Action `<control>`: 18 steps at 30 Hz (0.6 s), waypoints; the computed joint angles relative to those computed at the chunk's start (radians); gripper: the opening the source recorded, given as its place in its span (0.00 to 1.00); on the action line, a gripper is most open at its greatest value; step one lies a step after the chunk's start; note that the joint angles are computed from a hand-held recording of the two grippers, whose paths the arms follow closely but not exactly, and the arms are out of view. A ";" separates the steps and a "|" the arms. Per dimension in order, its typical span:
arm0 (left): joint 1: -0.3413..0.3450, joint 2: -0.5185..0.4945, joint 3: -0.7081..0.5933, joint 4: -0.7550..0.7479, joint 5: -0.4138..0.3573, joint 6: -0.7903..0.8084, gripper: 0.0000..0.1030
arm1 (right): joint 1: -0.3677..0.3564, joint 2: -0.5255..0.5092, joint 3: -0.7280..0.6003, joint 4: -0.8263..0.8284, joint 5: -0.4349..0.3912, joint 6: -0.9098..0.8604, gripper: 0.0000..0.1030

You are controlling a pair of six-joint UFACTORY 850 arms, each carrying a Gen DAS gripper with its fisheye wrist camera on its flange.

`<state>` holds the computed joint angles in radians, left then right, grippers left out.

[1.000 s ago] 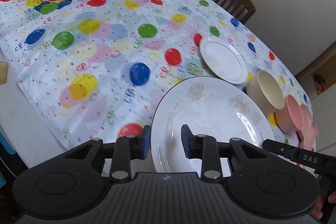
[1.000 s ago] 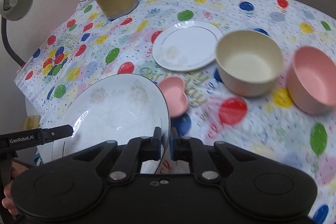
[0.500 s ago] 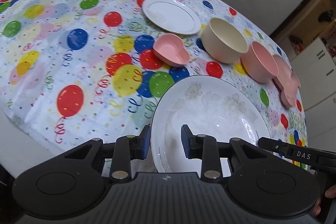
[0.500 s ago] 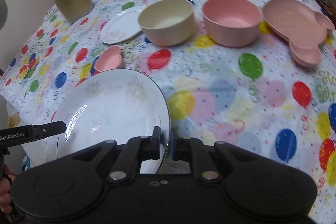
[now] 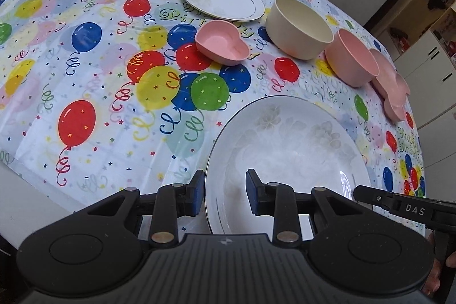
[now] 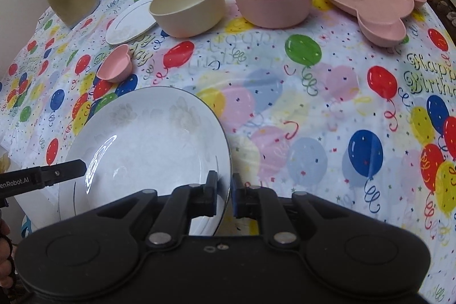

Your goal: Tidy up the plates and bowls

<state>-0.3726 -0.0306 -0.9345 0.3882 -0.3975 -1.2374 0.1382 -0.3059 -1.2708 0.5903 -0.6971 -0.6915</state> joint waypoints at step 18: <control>-0.014 0.044 0.007 0.095 -0.058 -0.079 0.29 | -0.004 0.040 0.009 0.043 0.033 -0.041 0.27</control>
